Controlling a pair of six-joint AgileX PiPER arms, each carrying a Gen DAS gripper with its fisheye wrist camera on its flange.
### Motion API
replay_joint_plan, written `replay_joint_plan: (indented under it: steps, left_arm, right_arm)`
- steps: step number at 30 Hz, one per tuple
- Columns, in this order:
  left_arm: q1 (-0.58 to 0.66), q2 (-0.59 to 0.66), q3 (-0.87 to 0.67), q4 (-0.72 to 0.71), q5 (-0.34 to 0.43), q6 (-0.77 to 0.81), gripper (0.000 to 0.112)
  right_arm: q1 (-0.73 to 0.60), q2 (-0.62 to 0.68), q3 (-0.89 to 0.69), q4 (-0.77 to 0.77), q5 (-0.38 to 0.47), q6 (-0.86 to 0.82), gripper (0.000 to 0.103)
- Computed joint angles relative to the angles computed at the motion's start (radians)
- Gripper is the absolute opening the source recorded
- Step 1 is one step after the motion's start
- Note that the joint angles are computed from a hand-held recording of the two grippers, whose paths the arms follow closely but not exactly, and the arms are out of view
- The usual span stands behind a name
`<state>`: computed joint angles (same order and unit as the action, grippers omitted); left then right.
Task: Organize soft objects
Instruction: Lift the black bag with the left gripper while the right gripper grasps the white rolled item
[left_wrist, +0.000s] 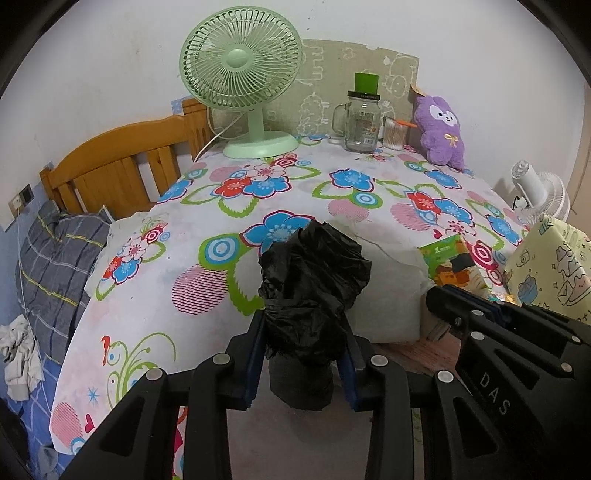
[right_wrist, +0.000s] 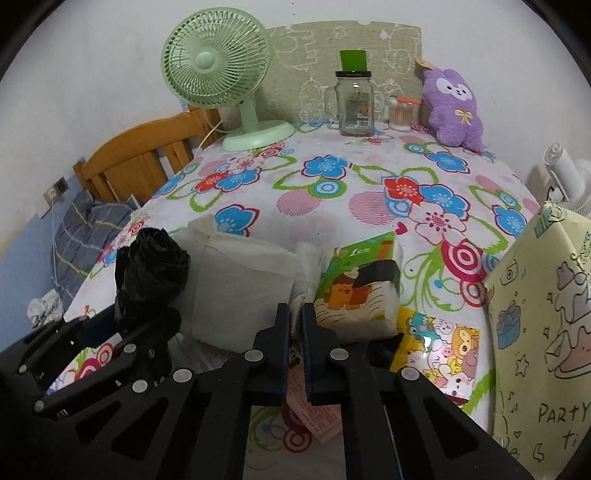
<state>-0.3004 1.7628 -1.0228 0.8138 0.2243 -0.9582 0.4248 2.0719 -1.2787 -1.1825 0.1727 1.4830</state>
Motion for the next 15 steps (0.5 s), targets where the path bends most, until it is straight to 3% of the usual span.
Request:
replay_joint_plan:
  steps: [15]
  left_arm:
    - [-0.061,-0.043,0.007,0.071,0.061,-0.081,0.034]
  right_arm:
    - [0.007,-0.103,0.105,-0.359,0.017,0.360,0.006]
